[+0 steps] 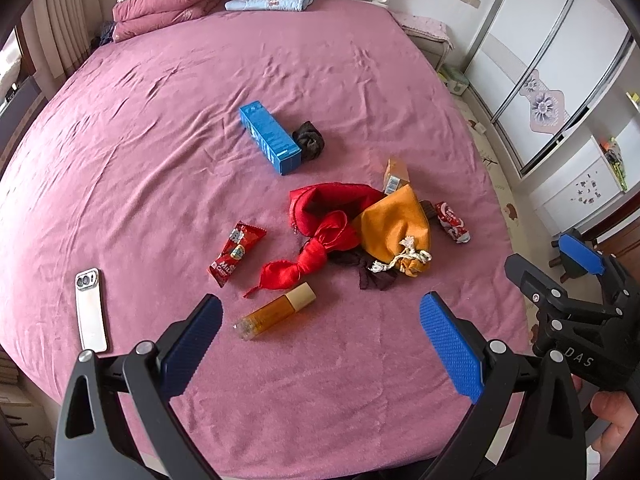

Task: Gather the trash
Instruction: 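Grasp the amber perfume bottle with the left tool while the right tool grasps the orange bag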

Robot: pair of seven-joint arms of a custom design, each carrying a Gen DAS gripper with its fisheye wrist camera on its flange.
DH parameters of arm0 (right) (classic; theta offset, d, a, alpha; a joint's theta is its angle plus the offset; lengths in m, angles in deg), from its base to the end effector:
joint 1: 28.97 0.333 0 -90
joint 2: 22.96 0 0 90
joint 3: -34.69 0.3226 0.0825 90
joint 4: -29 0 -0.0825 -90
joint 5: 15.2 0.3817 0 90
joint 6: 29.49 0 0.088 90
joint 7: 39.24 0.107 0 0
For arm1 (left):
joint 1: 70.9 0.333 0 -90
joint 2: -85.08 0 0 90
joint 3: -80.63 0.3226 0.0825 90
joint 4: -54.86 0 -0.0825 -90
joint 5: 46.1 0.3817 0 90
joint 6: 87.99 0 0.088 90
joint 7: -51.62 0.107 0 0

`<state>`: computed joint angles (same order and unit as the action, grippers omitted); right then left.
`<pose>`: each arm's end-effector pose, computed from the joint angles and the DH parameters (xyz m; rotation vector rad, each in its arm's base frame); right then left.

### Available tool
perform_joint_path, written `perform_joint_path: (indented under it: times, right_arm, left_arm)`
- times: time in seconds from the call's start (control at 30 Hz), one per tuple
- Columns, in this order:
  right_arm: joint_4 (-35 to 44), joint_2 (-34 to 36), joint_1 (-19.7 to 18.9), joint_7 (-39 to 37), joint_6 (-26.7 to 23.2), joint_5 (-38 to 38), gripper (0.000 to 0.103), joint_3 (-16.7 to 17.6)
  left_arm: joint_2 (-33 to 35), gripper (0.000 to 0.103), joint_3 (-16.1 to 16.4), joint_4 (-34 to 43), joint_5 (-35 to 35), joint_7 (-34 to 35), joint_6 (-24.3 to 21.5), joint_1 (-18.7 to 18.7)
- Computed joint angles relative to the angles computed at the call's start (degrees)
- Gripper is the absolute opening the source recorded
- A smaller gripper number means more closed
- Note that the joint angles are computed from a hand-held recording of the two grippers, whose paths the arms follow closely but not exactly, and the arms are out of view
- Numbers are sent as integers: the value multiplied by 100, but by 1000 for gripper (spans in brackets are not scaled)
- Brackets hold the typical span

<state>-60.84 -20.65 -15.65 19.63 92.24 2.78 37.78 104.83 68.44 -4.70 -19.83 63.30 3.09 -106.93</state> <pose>0.5809 0.1847 0.6728 -2.3500 1.0452 -0.2898 0.4919 -0.4307 0.6850 -2.4698 1.3254 -0.4496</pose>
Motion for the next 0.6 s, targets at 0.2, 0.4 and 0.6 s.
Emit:
perform_joint_path:
  times: [0.2,0.4,0.6]
  right_arm:
    - [65,232,22,-48,5,-138,94,31]
    - [315,694,51,-142,-200,-264,94,97]
    - [585,1192,96,-172,-343,-424,94,155]
  left_arm:
    - [-156,99,-54,-481,-300,108,288,246]
    - [-367,99,-158,-1382,-780,613,762,605]
    - [-412,99,-188,-2249,-1219,1117,1119,911]
